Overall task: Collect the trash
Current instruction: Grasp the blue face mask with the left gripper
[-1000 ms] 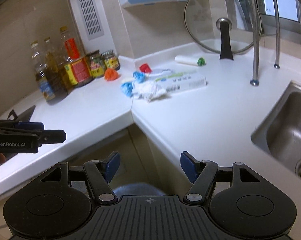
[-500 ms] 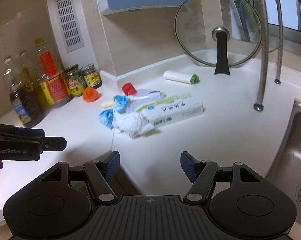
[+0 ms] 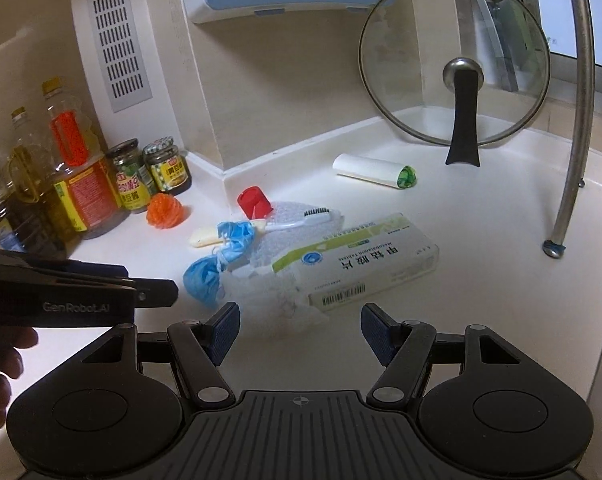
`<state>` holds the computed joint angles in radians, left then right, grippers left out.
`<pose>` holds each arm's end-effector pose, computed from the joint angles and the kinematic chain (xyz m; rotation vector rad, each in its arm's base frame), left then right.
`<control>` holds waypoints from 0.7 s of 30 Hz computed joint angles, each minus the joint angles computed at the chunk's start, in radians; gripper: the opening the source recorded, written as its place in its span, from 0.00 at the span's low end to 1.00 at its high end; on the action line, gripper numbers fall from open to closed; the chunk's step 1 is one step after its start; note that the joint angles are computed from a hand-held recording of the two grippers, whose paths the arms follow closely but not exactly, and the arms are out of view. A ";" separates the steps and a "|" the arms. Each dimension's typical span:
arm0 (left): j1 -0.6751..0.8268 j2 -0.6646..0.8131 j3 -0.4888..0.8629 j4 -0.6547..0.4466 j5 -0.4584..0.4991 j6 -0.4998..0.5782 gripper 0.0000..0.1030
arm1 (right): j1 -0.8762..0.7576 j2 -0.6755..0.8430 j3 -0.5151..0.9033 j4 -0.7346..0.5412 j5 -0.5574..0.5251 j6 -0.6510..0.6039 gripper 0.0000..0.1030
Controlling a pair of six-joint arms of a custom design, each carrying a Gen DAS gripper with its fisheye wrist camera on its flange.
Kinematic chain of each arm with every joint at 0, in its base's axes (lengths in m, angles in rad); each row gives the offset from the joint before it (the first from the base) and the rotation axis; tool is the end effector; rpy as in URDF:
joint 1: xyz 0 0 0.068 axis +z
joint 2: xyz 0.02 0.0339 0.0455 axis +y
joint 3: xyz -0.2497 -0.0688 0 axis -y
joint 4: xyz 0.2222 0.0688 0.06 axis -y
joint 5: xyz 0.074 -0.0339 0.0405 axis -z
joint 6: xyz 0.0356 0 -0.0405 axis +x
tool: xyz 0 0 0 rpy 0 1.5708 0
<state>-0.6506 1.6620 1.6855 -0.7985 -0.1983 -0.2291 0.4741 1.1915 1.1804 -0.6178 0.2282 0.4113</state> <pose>0.2758 -0.2011 0.3512 0.3928 2.3028 -0.2076 0.2157 0.1016 0.3391 0.0589 2.1912 0.2507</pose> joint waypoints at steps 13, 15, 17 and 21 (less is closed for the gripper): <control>0.075 0.129 0.057 0.056 0.093 0.042 0.52 | -0.030 0.062 0.020 0.036 0.017 0.030 0.65; 0.082 0.142 0.064 0.060 0.105 0.041 0.50 | -0.036 0.066 0.022 0.038 0.017 0.032 0.65; 0.087 0.154 0.069 0.065 0.114 0.045 0.47 | -0.041 0.067 0.020 0.040 0.016 0.036 0.65; 0.098 0.173 0.073 0.073 0.133 0.048 0.34 | -0.039 0.068 0.015 0.040 0.019 0.044 0.65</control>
<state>-0.5525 1.8345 1.7588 -0.7257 -0.0657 -0.1814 0.4355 1.2595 1.1956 -0.5776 0.2475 0.4553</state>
